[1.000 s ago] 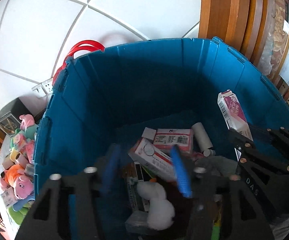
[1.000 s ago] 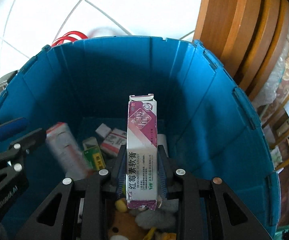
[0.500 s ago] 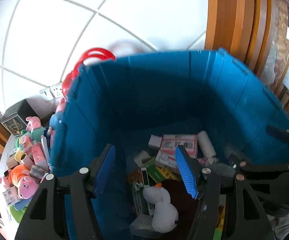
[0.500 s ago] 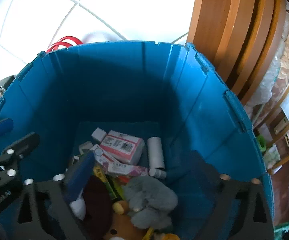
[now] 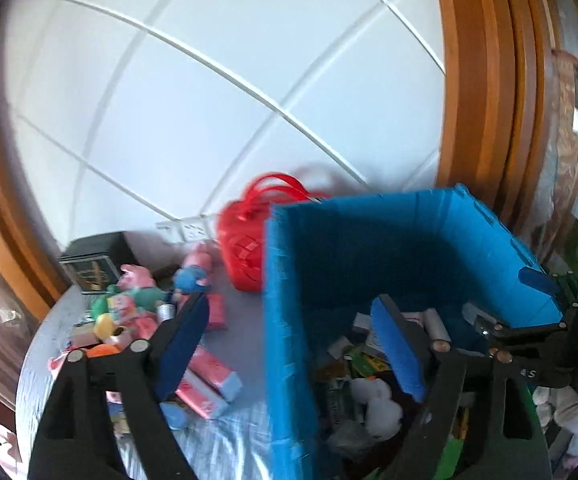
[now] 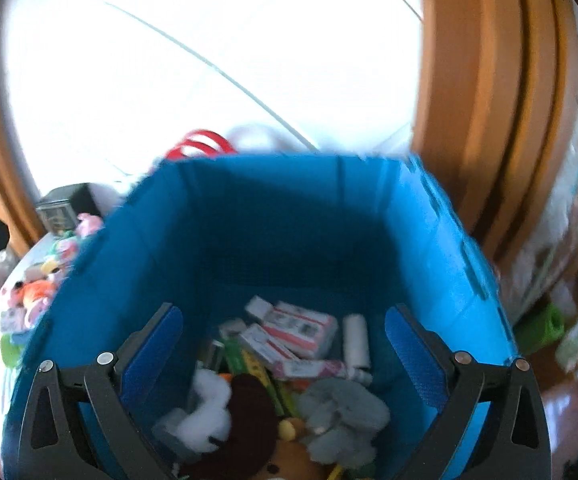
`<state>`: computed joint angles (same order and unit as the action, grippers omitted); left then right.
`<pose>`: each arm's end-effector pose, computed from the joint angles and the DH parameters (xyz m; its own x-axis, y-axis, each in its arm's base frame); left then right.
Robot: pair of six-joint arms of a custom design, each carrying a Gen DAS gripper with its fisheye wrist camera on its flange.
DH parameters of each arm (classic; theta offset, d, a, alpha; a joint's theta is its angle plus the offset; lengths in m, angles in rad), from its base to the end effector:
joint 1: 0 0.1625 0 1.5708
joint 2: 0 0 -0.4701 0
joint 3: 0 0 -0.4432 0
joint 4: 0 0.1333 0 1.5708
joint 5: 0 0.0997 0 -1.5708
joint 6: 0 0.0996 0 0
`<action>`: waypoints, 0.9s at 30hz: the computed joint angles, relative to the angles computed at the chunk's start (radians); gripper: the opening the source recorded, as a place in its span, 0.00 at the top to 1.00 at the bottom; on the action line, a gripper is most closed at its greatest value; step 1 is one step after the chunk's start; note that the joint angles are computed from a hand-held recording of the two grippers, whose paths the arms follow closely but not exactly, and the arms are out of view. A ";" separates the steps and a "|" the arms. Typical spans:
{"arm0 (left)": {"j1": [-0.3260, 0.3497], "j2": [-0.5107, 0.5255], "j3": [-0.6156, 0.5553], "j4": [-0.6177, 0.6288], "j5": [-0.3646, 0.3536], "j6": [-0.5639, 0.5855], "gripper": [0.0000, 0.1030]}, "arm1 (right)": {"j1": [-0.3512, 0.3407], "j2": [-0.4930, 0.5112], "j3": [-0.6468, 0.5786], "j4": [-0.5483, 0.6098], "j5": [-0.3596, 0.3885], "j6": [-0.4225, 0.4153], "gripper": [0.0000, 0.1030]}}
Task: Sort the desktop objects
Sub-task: 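Withdraw both tools from the bin back toward the pile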
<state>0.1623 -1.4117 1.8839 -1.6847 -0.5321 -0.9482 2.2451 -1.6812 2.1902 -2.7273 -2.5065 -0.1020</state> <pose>-0.5023 -0.3043 0.3428 -0.6247 0.1975 -0.7555 0.7146 0.5346 -0.4511 0.3227 -0.3186 0.4268 -0.7119 -0.0546 0.7002 -0.5734 0.6207 -0.5347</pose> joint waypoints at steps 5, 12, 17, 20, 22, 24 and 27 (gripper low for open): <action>-0.083 -0.155 0.056 0.234 0.063 -0.213 0.19 | 0.103 0.032 0.019 -0.065 0.001 -0.055 0.00; -0.201 -0.370 0.083 0.660 0.054 -0.577 0.19 | 0.258 0.051 0.018 -0.051 0.125 0.028 0.00; -0.230 -0.532 0.072 1.012 -0.054 -0.814 0.19 | 0.364 0.164 -0.004 -0.101 0.135 0.099 0.00; -0.262 -0.646 0.055 1.222 -0.137 -0.922 0.19 | 0.409 0.277 -0.026 -0.148 0.130 0.146 0.00; -0.300 -0.718 0.029 1.386 -0.207 -0.998 0.19 | 0.426 0.369 -0.054 -0.164 0.143 0.207 0.00; -0.347 -0.778 -0.003 1.516 -0.277 -1.052 0.19 | 0.432 0.457 -0.084 -0.182 0.170 0.261 0.00; -0.432 -0.864 -0.052 1.667 -0.389 -1.092 0.19 | 0.446 0.571 -0.135 -0.159 0.171 0.357 0.00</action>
<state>-0.2694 -2.2760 1.8316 -0.0174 -0.9213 -2.0400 2.6913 -1.1106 2.0549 -2.8867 -2.3359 0.2547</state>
